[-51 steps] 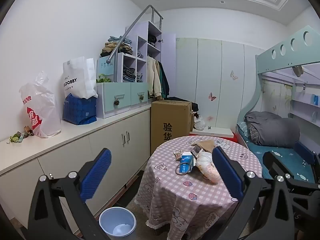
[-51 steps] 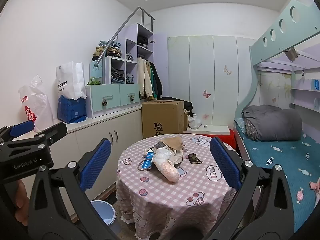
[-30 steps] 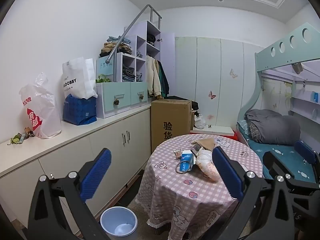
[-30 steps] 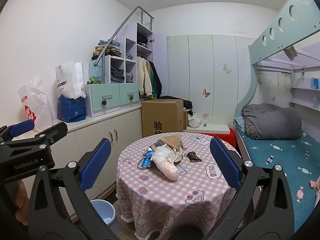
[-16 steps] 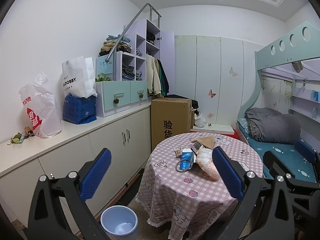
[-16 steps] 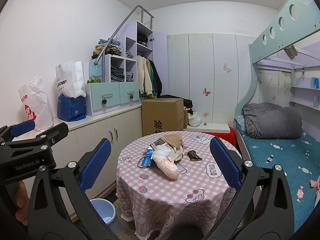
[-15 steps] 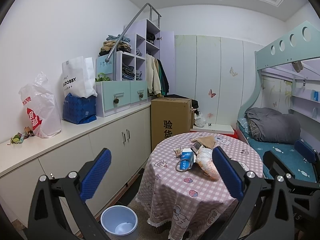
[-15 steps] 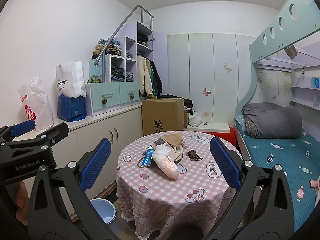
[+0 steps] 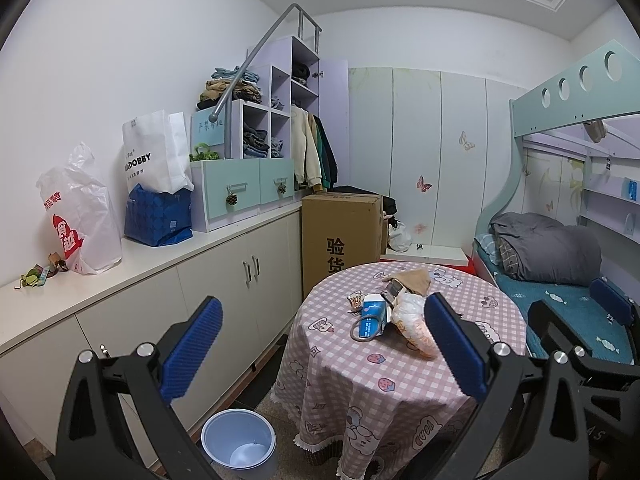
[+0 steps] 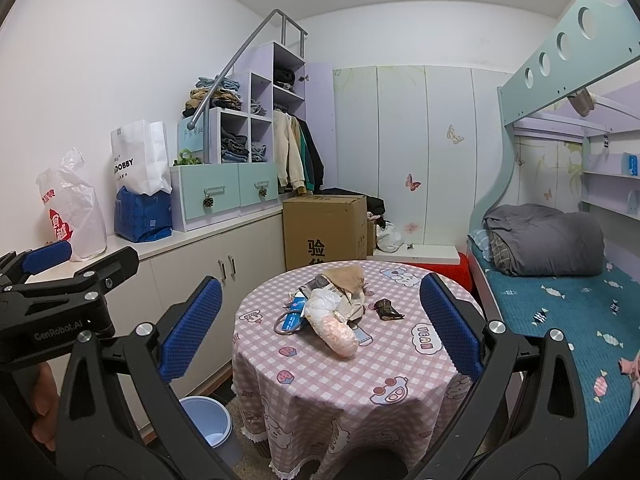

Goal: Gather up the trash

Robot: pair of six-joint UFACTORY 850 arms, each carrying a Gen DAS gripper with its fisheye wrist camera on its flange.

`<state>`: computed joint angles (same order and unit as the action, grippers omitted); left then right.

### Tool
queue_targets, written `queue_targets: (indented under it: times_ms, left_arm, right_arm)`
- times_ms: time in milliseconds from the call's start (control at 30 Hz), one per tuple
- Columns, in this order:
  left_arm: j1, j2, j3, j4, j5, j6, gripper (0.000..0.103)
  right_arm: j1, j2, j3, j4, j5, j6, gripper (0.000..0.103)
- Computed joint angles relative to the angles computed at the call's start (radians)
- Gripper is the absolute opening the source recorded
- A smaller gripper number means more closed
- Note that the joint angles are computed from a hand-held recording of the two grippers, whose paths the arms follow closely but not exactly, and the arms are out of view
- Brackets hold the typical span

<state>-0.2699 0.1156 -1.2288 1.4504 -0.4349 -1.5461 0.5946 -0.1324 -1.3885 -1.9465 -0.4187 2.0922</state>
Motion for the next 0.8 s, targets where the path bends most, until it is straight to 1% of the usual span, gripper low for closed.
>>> queue_targets:
  times_ms: [233,800]
  left_arm:
    - [-0.002,-0.002,-0.001,0.000,-0.001,0.000,0.099]
    - [-0.006,-0.006,0.001,-0.003,-0.008,-0.001,0.099]
  right_arm:
    - [0.002,-0.012,0.005,-0.031,-0.007,0.033,0.097]
    - [0.004,-0.021,-0.001,-0.030,-0.007,0.032,0.097]
